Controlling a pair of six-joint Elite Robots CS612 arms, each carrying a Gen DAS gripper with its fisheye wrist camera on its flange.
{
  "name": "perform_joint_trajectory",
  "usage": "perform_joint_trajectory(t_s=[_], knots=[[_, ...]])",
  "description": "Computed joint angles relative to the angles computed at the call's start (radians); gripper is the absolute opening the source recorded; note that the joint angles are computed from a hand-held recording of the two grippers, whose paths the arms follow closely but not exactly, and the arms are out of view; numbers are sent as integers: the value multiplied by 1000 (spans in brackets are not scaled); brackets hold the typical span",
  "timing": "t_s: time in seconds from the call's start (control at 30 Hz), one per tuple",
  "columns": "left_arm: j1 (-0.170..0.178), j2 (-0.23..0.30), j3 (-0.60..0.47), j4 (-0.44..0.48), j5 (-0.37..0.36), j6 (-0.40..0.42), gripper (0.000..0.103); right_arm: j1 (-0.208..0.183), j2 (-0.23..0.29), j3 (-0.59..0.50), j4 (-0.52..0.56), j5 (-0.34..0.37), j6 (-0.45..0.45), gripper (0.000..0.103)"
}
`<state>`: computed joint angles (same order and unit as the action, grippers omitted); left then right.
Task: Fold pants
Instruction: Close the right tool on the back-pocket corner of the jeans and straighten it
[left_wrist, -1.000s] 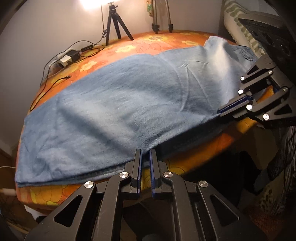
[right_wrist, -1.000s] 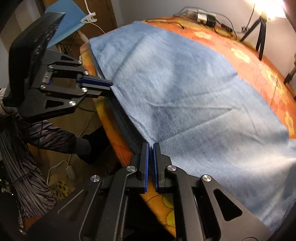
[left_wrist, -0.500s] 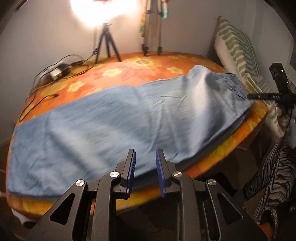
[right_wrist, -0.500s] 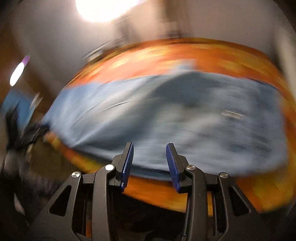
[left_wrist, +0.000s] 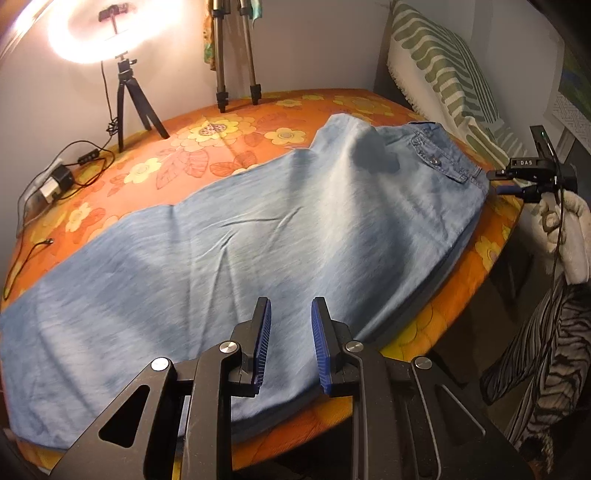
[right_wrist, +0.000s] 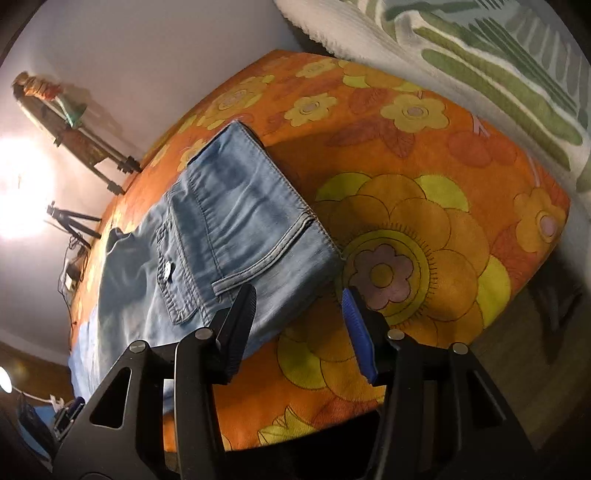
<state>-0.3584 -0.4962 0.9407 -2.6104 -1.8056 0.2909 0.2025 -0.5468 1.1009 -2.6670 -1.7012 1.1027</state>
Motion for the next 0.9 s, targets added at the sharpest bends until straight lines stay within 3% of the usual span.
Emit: perform_joint_trajectory(t_s=[0.2,0.5,0.57,0.6,0.63,0.7,0.8,0.87,0.9], knots=[[-17,4,-8,-9,-12,32,21,-5,14,4,-47,13,70,51],[-50,35,-58,61,-22,110,21,17,58,-65,-48,-91,96,58],[-54,40,-64,71,-10,119,21,21,68,-80,-53,-110,87,40],[-55,43,-67,75,-4,125,21,20,71,-84,-57,-97,80,10],[-57,45,-70,79,1,126,21,17,74,-85,-68,-66,77,9],[-57,48,-73,88,6,124,21,25,59,-62,-114,-96,88,8],[-58,49,-75,104,-4,135,21,60,13,-18,-162,-238,13,7],[-61,50,-73,109,3,156,21,84,-6,-17,-91,-351,-28,7],[-63,51,-74,118,8,164,21,84,-9,-20,-56,-351,-42,7]])
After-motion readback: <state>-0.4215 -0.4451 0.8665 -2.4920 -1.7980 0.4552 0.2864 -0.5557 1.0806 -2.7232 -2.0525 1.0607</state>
